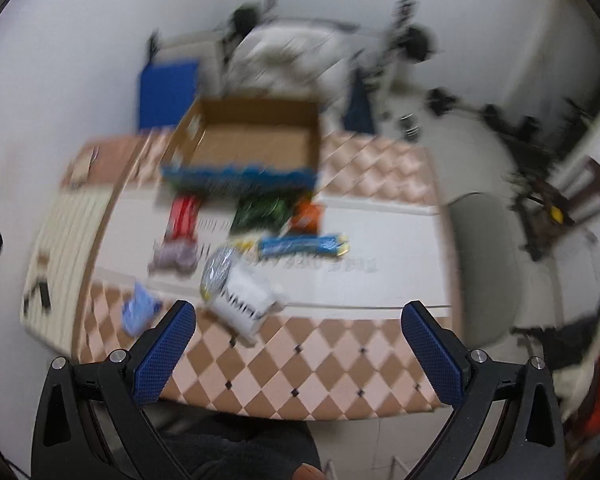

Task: Organize soft objects
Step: 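Grasp the blue-white wipes pack with the left tool while the right tool grasps the white NMAX bag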

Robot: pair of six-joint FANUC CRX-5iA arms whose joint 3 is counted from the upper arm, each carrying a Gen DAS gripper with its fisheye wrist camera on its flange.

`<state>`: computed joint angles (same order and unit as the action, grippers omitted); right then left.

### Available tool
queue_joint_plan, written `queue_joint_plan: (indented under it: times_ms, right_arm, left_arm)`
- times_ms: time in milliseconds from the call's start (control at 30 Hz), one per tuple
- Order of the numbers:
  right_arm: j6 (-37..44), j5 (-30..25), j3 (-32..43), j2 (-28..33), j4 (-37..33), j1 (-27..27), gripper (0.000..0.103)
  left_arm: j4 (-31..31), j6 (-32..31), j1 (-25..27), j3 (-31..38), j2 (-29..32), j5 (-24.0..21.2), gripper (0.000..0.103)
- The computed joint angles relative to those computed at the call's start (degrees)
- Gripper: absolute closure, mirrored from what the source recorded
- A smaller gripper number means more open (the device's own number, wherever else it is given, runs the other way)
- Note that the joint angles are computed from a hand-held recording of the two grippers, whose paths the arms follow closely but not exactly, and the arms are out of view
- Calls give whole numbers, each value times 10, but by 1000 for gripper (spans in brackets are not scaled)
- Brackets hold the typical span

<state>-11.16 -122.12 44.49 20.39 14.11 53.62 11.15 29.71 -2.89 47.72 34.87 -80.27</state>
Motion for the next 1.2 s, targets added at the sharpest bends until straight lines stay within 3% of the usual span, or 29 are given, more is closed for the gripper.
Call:
queue_joint_plan:
  times_ms: [100,133,300,500,567,633,667,733,800,900,1000,1067,1100,1200]
  right_arm:
    - [-7,116,-113,-46,-99,-59,0]
    - [-15,173,-161,-62,-125,-79,0]
    - [-52,333,-287,-75,-215,-149,0]
    - [-57,463,-362,-57,-313,-208,0]
    - [-35,469,-360,-44,-342,-218,3]
    - [-6,472,-358,-39,-355,-217,10]
    - [15,461,-350,-35,-363,-215,19]
    - [48,412,-327,-21,-374,-208,22]
    - [59,376,-315,-10,-374,-199,22]
    - [43,405,-341,-20,-374,-188,21]
    - [32,415,-342,-13,-374,-182,20]
    - [16,421,-342,-6,-367,-173,20]
    - [10,423,-341,-3,-366,-169,20]
    - [2,415,-324,16,-356,-153,22]
  left_arm:
    - [-49,-19,-14,-22,20,7,0]
    - [-72,-24,-22,-17,37,-6,0]
    - [-168,-25,-56,17,117,-48,0]
    - [-238,-13,-82,77,195,-92,0]
    - [-241,-7,-83,102,214,-116,1]
    - [-227,6,-76,157,246,-173,8]
    - [-220,13,-72,188,263,-204,10]
    - [-217,26,-67,251,298,-266,23]
    - [-210,28,-63,255,301,-280,23]
    - [-211,19,-62,176,260,-226,23]
    - [-221,2,-66,64,198,-145,24]
    - [-213,-4,-61,12,164,-108,35]
    - [-210,-2,-60,-4,152,-96,50]
    - [-190,1,-48,-46,117,-73,59]
